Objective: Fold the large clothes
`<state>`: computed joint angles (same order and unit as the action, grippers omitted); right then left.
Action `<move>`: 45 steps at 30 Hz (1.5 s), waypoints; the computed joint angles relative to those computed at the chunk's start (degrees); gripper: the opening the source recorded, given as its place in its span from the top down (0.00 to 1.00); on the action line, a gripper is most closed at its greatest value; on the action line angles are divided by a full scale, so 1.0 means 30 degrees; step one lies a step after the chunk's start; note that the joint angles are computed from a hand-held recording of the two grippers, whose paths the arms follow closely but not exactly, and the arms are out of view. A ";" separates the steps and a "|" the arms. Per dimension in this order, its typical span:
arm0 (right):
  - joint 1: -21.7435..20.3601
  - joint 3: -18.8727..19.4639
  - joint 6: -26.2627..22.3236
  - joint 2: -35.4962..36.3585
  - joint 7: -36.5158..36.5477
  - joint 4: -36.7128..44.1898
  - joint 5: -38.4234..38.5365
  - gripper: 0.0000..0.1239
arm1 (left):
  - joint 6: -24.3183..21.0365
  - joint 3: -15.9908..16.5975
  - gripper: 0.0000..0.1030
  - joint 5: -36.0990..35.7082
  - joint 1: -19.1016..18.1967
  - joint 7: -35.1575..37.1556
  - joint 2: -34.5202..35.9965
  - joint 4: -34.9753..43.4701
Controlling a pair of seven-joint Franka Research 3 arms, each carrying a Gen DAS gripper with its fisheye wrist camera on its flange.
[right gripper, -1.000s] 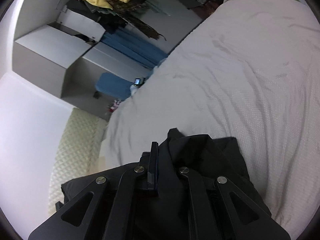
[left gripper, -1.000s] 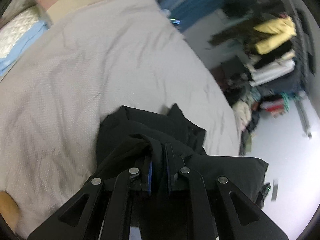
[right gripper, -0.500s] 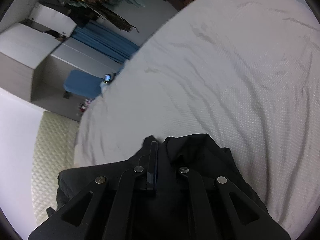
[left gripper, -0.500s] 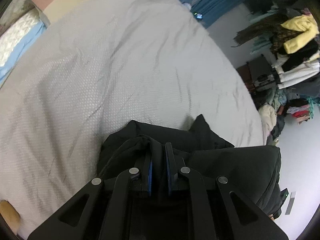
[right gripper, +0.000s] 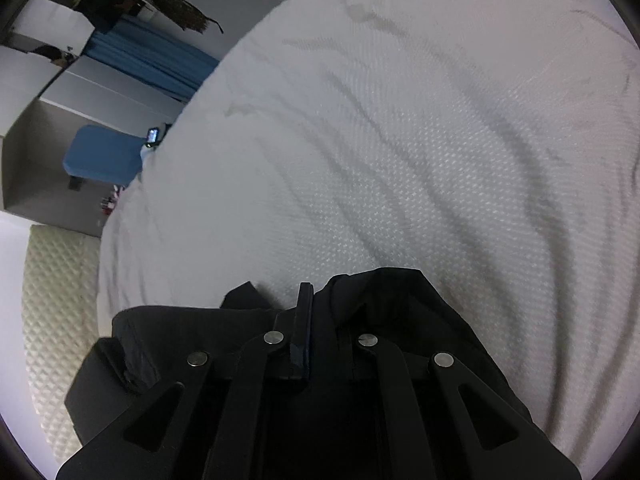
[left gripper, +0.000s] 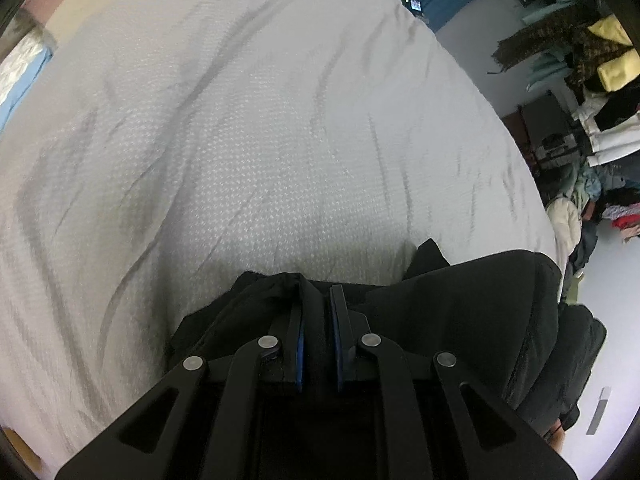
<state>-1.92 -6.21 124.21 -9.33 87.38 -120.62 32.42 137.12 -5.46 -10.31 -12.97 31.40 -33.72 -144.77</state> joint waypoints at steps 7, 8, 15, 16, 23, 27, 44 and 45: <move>-0.0323 -0.0544 -0.1762 0.0186 -0.1082 -0.0100 0.1265 0.94 | 0.0045 0.0322 0.88 -0.0772 -0.0284 0.0584 0.0144 0.0031; -0.0440 -0.0658 -0.2265 0.0012 -0.1347 -0.0054 0.1341 0.94 | -0.0298 0.0224 0.88 -0.0620 -0.0228 0.0563 -0.0033 0.0116; -0.1207 -0.0988 -0.3902 -0.1615 -0.2515 0.0556 -0.0158 0.54 | -0.1265 -0.1372 0.44 0.2442 0.0909 -0.0820 -0.3306 0.0071; -0.1329 -0.0966 -0.3778 -0.1941 -0.2577 0.0614 -0.0579 0.49 | -0.1597 -0.1623 0.30 0.3103 0.1099 -0.1162 -0.3816 0.0158; -0.1125 -0.0560 -0.1587 -0.5028 -0.3923 0.0083 -0.2384 0.36 | -0.1966 -0.3757 0.14 0.7881 0.1288 -0.1951 -0.5491 0.1845; -0.0222 0.0000 0.0134 -0.7377 -0.5117 -0.1620 -0.2435 0.35 | -0.1669 -0.4626 0.13 0.8962 0.0722 -0.2598 -0.4763 0.2557; 0.3743 0.2482 0.8572 -1.2880 -0.7848 -1.1303 -0.3542 0.17 | 0.0622 -0.6448 0.12 1.2408 -0.0799 -0.5045 -0.0167 0.1962; 0.3899 0.2418 0.8760 -1.2516 -0.7799 -1.1189 -0.3577 0.17 | 0.0658 -0.6439 0.12 1.2701 -0.0786 -0.5082 0.0271 0.2109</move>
<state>9.78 1.04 150.48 -46.88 63.98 -154.19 21.69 139.09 -24.78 27.80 -15.33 16.15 -32.91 -138.44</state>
